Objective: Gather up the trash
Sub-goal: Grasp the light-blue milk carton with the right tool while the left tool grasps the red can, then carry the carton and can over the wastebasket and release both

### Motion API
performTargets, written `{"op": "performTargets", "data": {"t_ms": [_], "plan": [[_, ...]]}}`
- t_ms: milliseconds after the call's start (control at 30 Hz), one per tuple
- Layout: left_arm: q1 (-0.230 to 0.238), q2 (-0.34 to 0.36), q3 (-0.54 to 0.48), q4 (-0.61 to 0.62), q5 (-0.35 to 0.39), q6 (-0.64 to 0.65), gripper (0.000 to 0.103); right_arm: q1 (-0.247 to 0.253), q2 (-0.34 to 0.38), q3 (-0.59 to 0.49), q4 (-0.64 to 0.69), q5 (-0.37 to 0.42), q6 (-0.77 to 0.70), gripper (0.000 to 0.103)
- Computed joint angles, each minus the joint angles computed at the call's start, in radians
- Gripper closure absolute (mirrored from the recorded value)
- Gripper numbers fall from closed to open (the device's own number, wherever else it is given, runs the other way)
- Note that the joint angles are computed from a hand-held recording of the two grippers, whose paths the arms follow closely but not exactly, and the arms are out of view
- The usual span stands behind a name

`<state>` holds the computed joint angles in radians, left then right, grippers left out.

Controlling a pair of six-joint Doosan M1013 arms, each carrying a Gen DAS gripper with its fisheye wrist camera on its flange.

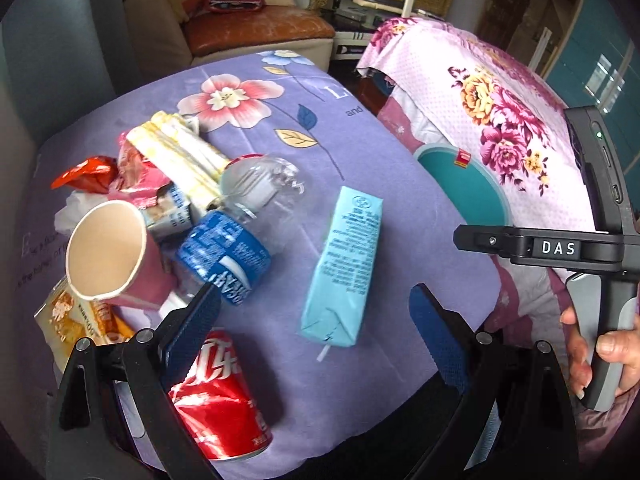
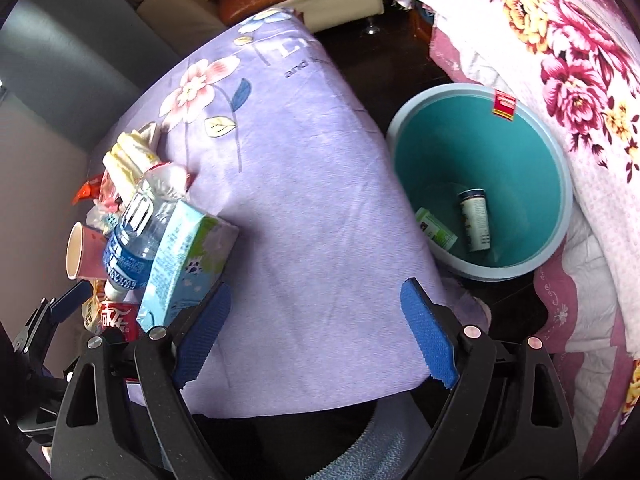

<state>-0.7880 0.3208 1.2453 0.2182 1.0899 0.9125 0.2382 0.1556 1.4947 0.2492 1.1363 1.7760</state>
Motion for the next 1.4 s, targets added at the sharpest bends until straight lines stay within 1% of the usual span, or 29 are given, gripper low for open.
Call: {"op": "performTargets", "data": {"t_ms": [133, 233, 333, 567, 733, 767, 800, 833, 867, 900, 933, 967, 1067, 1100, 1133, 1167, 1200, 1233, 1300, 1400], "plan": [[0.024, -0.052, 0.07, 0.008, -0.016, -0.057, 0.008, 0.046, 0.031, -0.041, -0.01, 0.036, -0.016, 0.02], [0.038, -0.077, 0.112, 0.01, -0.02, -0.089, 0.008, 0.078, 0.054, -0.072, -0.025, 0.054, -0.024, 0.02], [0.054, -0.099, 0.156, -0.014, -0.03, -0.108, 0.008, 0.101, 0.079, -0.102, -0.032, 0.074, -0.025, 0.02], [0.074, -0.116, 0.213, -0.076, -0.056, -0.12, 0.008, 0.14, 0.136, -0.157, -0.046, 0.114, -0.015, 0.02], [0.081, -0.114, 0.231, -0.116, -0.06, -0.11, 0.008, 0.156, 0.137, -0.149, -0.076, 0.105, -0.027, 0.02], [0.082, -0.112, 0.233, -0.126, -0.06, -0.104, 0.008, 0.158, 0.133, -0.143, -0.089, 0.097, -0.031, 0.022], [0.082, -0.109, 0.234, -0.134, -0.058, -0.099, 0.008, 0.155, 0.126, -0.132, -0.078, 0.084, -0.046, 0.032], [0.081, -0.107, 0.234, -0.14, -0.056, -0.094, 0.008, 0.151, 0.12, -0.126, -0.071, 0.082, -0.057, 0.048], [0.081, -0.104, 0.234, -0.145, -0.054, -0.089, 0.008, 0.149, 0.115, -0.119, -0.076, 0.08, -0.063, 0.051], [0.08, -0.101, 0.234, -0.148, -0.051, -0.084, 0.008, 0.148, 0.109, -0.113, -0.084, 0.076, -0.07, 0.059], [0.079, -0.098, 0.233, -0.15, -0.047, -0.079, 0.008, 0.146, 0.104, -0.106, -0.09, 0.074, -0.075, 0.062], [0.077, -0.094, 0.233, -0.15, -0.043, -0.077, 0.008, 0.141, 0.097, -0.099, -0.09, 0.074, -0.079, 0.062], [0.06, -0.09, 0.233, -0.099, -0.039, -0.095, 0.008, 0.129, 0.082, -0.08, -0.098, 0.066, -0.076, 0.062], [0.056, -0.091, 0.235, -0.088, -0.043, -0.101, 0.01, 0.125, 0.078, -0.074, -0.098, 0.061, -0.076, 0.062], [0.051, -0.093, 0.234, -0.07, -0.047, -0.107, 0.025, 0.12, 0.077, -0.071, -0.09, 0.059, -0.079, 0.062], [0.047, -0.093, 0.233, -0.063, -0.047, -0.106, 0.05, 0.116, 0.077, -0.07, -0.08, 0.057, -0.081, 0.062], [0.049, -0.092, 0.228, -0.073, -0.048, -0.103, 0.052, 0.114, 0.076, -0.069, -0.078, 0.054, -0.081, 0.062], [0.05, -0.093, 0.228, -0.082, -0.056, -0.106, 0.052, 0.114, 0.077, -0.069, -0.08, 0.051, -0.081, 0.062], [0.044, -0.091, 0.222, -0.055, -0.047, -0.13, 0.052, 0.113, 0.079, -0.068, -0.075, 0.042, -0.084, 0.062], [0.042, -0.089, 0.212, -0.066, -0.042, -0.119, 0.052, 0.109, 0.084, -0.062, -0.069, 0.023, -0.081, 0.059]]}}
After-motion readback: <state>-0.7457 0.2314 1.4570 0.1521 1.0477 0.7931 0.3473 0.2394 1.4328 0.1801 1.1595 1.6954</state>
